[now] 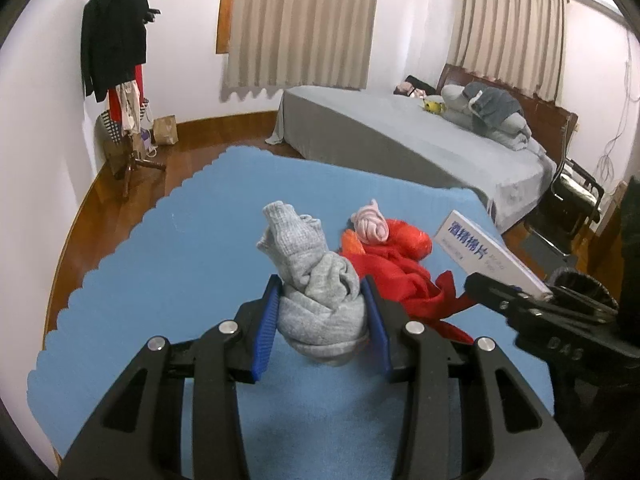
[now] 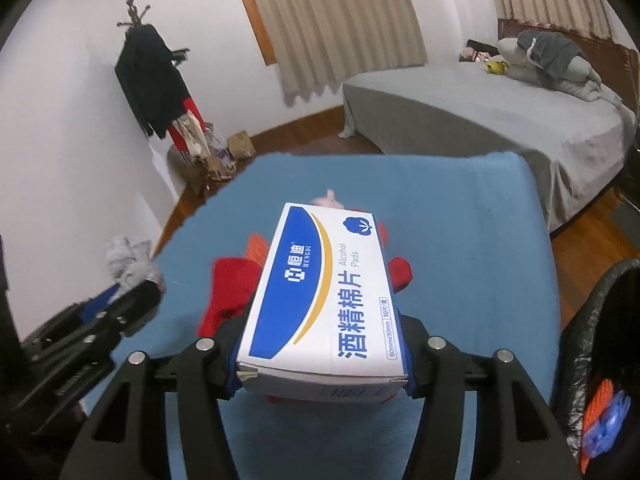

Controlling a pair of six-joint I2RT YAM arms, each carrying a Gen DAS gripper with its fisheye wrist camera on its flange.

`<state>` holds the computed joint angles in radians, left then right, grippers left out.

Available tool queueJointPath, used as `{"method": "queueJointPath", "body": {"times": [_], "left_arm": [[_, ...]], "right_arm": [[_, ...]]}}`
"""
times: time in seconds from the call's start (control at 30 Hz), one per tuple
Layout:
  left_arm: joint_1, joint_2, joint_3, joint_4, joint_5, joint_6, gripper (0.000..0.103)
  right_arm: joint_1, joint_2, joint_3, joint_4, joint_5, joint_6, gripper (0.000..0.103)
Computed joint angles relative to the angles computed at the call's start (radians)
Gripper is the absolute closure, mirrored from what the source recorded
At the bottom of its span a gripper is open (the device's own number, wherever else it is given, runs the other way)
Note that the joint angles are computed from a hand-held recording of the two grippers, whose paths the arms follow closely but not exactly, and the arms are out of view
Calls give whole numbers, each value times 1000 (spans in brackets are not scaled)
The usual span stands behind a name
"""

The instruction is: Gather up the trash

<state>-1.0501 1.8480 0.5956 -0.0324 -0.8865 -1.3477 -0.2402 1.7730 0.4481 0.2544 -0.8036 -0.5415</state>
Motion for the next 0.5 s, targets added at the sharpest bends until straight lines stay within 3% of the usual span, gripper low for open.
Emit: {"method": "queueJointPath", "body": {"times": [0.27,0.4,0.5], "left_arm": [[15,45,-9,50,29,6,64],[15,64,-9,64,34,4,64],[22,63,-18,78,42,10,64]], "right_arm": [[76,156,21,133,79,42,45],[73,171,23,127,84,26,31],[56,154,28,98,68,11,29]]}}
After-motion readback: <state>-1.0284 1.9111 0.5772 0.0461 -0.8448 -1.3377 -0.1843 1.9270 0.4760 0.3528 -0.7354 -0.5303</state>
